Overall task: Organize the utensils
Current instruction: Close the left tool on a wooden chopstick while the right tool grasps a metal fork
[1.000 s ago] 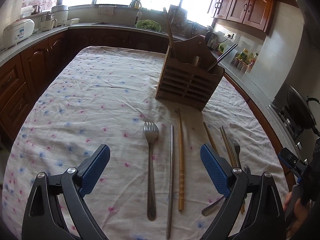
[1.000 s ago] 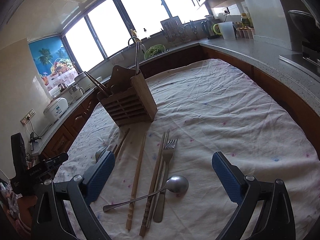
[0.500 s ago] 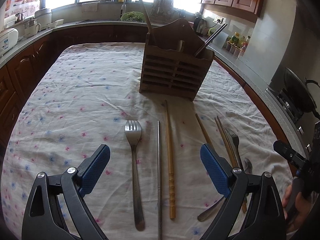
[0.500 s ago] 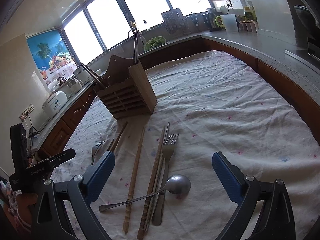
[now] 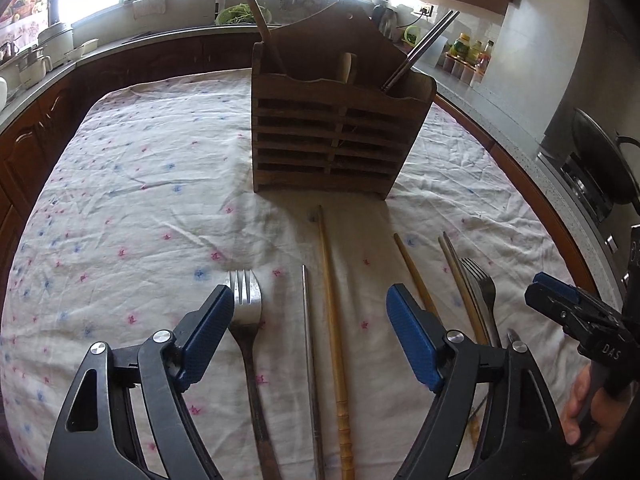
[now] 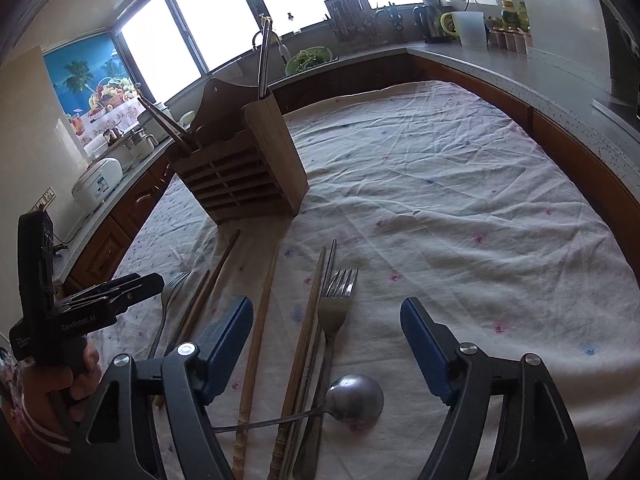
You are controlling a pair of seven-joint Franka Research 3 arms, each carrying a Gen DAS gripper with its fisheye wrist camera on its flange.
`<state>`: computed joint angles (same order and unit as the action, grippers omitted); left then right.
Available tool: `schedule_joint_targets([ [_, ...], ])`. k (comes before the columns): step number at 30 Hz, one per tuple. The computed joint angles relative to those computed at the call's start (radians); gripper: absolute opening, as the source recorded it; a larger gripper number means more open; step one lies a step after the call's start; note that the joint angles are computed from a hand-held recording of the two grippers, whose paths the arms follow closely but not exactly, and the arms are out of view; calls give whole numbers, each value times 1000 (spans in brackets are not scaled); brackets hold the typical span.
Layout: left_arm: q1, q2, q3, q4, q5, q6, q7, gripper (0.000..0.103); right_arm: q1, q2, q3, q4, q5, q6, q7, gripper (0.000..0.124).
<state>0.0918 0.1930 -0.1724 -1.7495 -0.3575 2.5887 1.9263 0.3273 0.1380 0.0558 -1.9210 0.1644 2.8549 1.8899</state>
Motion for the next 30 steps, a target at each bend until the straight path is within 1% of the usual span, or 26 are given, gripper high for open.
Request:
schedule_joint_targets([
  [2,-7,34,1,44,29,-25,-3,69,-2,26,4,34,6,-42,-16,56],
  [4,-10,72,-2,96,58,-59,-12,63,0,51,1,65,-1,-88,-16,48],
  [5,-11,91,-6,124,68,-78,-12,60,1,62,-1,78,-3,-107,-14,48],
  [8,-19,153,-11,208,117,-122,-28,57,3,89,-7,107,-8,-151,-6,36],
  [10,-30,196,-11,267,158,-151,-48,57,4,104,-12,125,-18,-176,0,32],
  [12,-36,242,-14,331,190,-190,-64,55,-7,111,-1,133,12,-181,-32,32],
  [15,-51,312,-11,428,241,-247,-97,47,-3,125,-2,154,8,-195,-48,32],
  [16,-57,336,-8,463,259,-274,-111,41,-3,128,-1,159,13,-199,-55,32],
  [17,-58,341,-8,464,270,-259,-116,38,-6,135,3,167,22,-204,-66,30],
  [19,-62,352,-10,480,291,-264,-127,38,-10,141,7,176,40,-207,-90,27],
  [21,-68,353,-8,484,315,-266,-137,34,-13,147,9,182,55,-206,-106,23],
  [22,-68,349,-10,478,321,-262,-136,28,-21,150,17,185,82,-204,-125,18],
  [23,-62,344,-17,471,315,-262,-130,16,-28,153,24,189,106,-206,-141,17],
  [24,-56,340,-24,468,305,-269,-126,11,-32,156,27,191,124,-204,-153,14],
  [25,-48,333,-32,461,290,-280,-120,7,-37,158,33,194,146,-201,-172,7],
  [27,-25,313,-50,440,243,-307,-98,6,-33,161,27,201,152,-207,-177,6],
  [28,-14,299,-55,423,223,-317,-83,6,-30,159,22,199,148,-206,-174,3],
  [30,-12,280,-50,403,211,-332,-71,6,-30,158,18,197,150,-209,-174,3],
])
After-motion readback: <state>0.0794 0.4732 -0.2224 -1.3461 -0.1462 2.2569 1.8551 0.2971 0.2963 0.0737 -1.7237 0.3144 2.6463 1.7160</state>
